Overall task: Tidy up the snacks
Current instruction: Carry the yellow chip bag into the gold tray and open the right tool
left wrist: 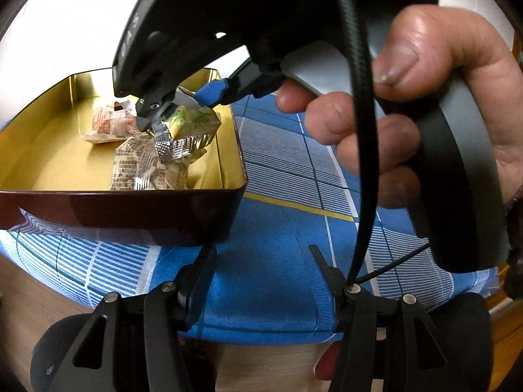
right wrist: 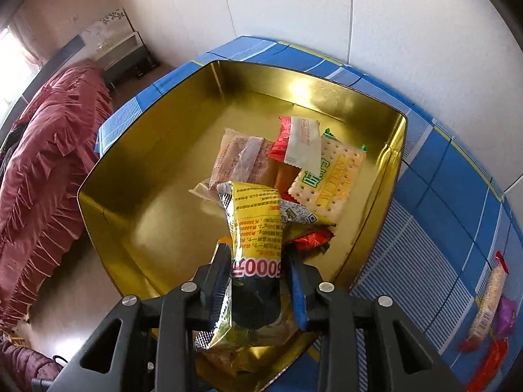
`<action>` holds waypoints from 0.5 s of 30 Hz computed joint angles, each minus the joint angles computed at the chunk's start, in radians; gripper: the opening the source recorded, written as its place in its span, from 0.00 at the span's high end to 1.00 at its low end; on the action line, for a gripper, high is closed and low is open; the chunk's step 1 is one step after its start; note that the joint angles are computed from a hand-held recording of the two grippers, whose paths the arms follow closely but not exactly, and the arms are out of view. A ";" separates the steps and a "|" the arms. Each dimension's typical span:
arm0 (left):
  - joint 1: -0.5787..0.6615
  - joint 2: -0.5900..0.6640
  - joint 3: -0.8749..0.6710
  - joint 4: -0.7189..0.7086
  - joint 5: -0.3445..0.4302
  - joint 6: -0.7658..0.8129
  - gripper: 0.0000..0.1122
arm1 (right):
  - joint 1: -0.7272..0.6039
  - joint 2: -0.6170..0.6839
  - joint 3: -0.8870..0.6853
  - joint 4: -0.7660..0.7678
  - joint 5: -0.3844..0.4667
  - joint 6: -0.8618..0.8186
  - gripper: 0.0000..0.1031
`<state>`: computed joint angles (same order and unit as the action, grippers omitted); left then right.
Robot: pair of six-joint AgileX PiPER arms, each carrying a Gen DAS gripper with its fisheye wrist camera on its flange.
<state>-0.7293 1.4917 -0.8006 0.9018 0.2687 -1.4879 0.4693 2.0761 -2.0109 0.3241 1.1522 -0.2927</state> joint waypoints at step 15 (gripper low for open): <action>-0.014 0.018 -0.024 0.004 0.023 0.001 0.48 | -0.038 -0.113 0.168 0.068 -0.088 -0.093 0.76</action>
<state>-0.7436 1.5093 -0.8244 0.9057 0.2916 -1.4872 0.4315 1.9632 -1.8429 0.3924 1.0639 -0.3857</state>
